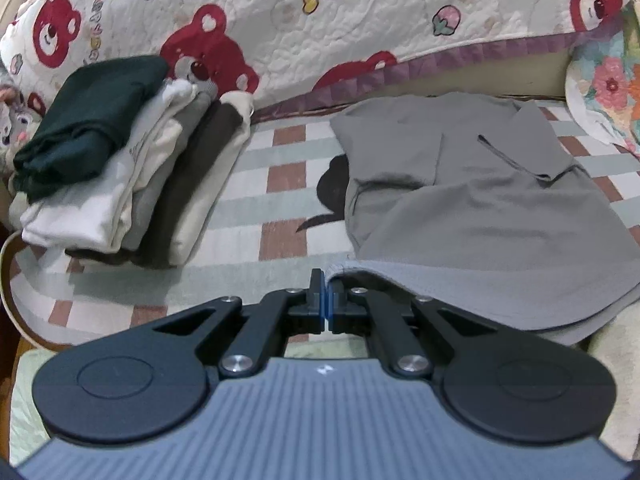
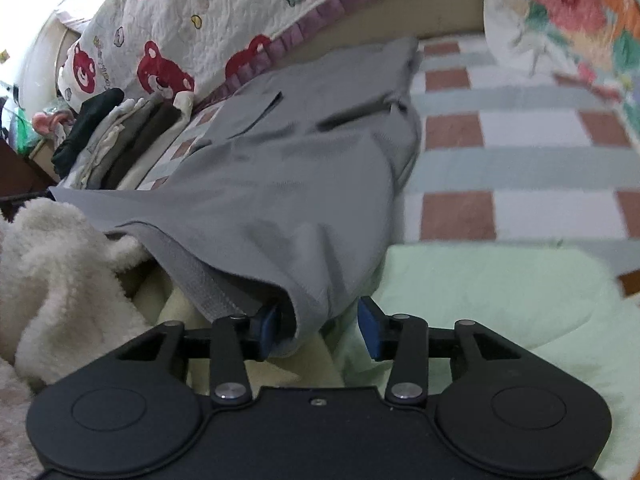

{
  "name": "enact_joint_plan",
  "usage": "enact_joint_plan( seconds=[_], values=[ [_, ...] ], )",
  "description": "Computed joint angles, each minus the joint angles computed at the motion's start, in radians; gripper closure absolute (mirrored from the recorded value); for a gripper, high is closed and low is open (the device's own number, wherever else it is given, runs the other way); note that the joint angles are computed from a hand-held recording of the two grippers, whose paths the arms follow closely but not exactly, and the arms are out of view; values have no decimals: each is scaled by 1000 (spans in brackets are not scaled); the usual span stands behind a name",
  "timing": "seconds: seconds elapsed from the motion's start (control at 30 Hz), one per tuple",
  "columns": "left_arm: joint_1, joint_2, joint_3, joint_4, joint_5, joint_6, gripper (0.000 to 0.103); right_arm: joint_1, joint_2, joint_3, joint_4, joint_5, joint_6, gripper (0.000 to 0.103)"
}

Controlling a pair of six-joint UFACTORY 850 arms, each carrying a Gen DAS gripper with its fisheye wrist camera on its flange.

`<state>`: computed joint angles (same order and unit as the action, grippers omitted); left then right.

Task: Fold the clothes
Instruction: 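Grasp the folded hem edge with both grippers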

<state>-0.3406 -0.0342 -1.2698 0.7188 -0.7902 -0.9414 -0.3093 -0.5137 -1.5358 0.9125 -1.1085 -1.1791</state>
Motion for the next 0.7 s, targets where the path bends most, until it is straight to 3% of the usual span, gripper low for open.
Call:
enact_joint_plan(
  seconds=[0.03,0.07,0.1,0.2,0.33,0.4,0.5,0.6,0.7],
  values=[
    [0,2,8,13,4,-15,102,-1,-13,3,18,-3,3,57],
    [-1,3,15,35,6,-39,102,-2,-29,4,42,-7,3,86],
    [-3,6,20,59,5,-69,102,-3,-40,2,61,-9,5,102],
    [-19,35,33,145,16,-155,102,-22,-34,-9,177,-16,-26,99],
    [-76,76,59,323,1,-310,102,-79,55,-5,374,-65,-202,100],
    [-100,90,82,394,-13,-423,102,-87,99,16,379,-49,-252,100],
    [-129,119,119,471,-65,-562,102,-95,129,35,368,-49,-282,100],
    [-170,114,122,492,-204,-575,102,-98,143,61,363,-62,-295,100],
    [-174,124,145,492,-219,-605,102,-92,145,87,373,-64,-302,100]
  ],
)
